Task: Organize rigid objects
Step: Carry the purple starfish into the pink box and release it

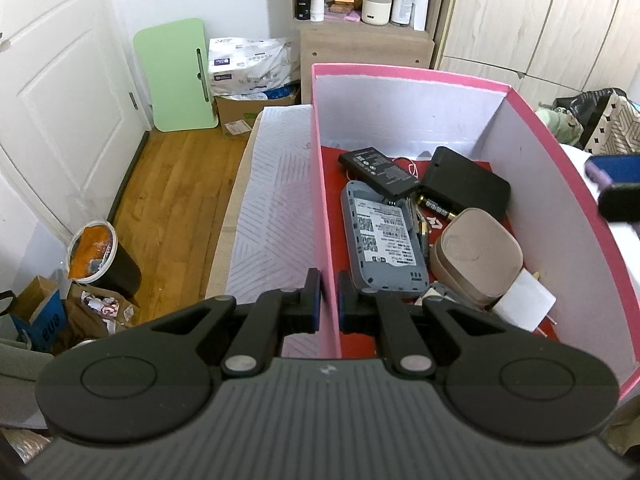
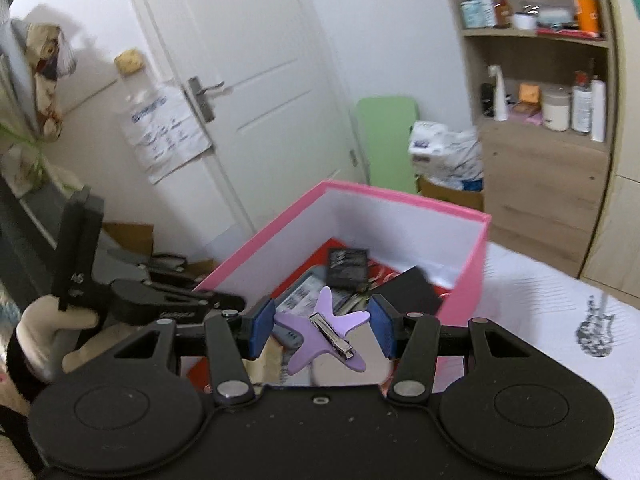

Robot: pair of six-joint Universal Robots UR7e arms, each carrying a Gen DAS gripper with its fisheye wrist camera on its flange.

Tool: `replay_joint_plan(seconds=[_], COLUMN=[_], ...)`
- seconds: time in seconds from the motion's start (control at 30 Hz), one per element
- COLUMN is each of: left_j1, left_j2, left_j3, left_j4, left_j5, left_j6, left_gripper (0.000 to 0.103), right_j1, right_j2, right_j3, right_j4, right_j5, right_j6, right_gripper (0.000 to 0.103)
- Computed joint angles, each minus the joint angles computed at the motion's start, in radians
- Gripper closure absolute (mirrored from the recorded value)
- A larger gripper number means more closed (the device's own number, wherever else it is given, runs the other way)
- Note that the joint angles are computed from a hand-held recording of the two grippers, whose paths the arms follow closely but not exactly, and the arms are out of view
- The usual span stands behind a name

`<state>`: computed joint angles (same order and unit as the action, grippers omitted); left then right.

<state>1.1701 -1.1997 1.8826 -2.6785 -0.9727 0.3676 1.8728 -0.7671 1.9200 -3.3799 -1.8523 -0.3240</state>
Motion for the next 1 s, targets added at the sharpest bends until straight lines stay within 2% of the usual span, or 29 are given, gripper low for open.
replay_joint_plan(seconds=[0.33, 0.6, 0.7, 0.77, 0.83, 1.0], left_j1=[0.005, 0.013, 0.013, 0.012, 0.012, 0.01], left_j2=[0.001, -0.006, -0.006, -0.007, -0.008, -0.007], left_j3=[-0.004, 0.001, 0.0, 0.001, 0.0, -0.003], left_j4=[0.008, -0.001, 0.001, 0.001, 0.003, 0.009], left_j5=[-0.009, -0.028, -0.028, -0.026, -0.027, -0.029], left_j6=[0.005, -0.01, -0.014, -0.016, -0.016, -0.025], left_gripper=[0.096, 0.096, 0.096, 0.096, 0.096, 0.095], right_j1=[0.028, 0.003, 0.002, 0.002, 0.001, -0.018], right_j2=[0.069, 0.073, 0.07, 0.063, 0.056, 0.015], right_j3=[-0.103, -0.157, -0.152, -0.141, -0.121, -0.063], right_j4=[0.221, 0.395, 0.384, 0.367, 0.314, 0.177], right_j5=[-0.039, 0.013, 0.013, 0.008, 0.009, 0.072], right_j6=[-0.007, 0.045, 0.048, 0.049, 0.057, 0.103], right_gripper=[0.046, 0.046, 0.045, 0.04, 0.039, 0.037])
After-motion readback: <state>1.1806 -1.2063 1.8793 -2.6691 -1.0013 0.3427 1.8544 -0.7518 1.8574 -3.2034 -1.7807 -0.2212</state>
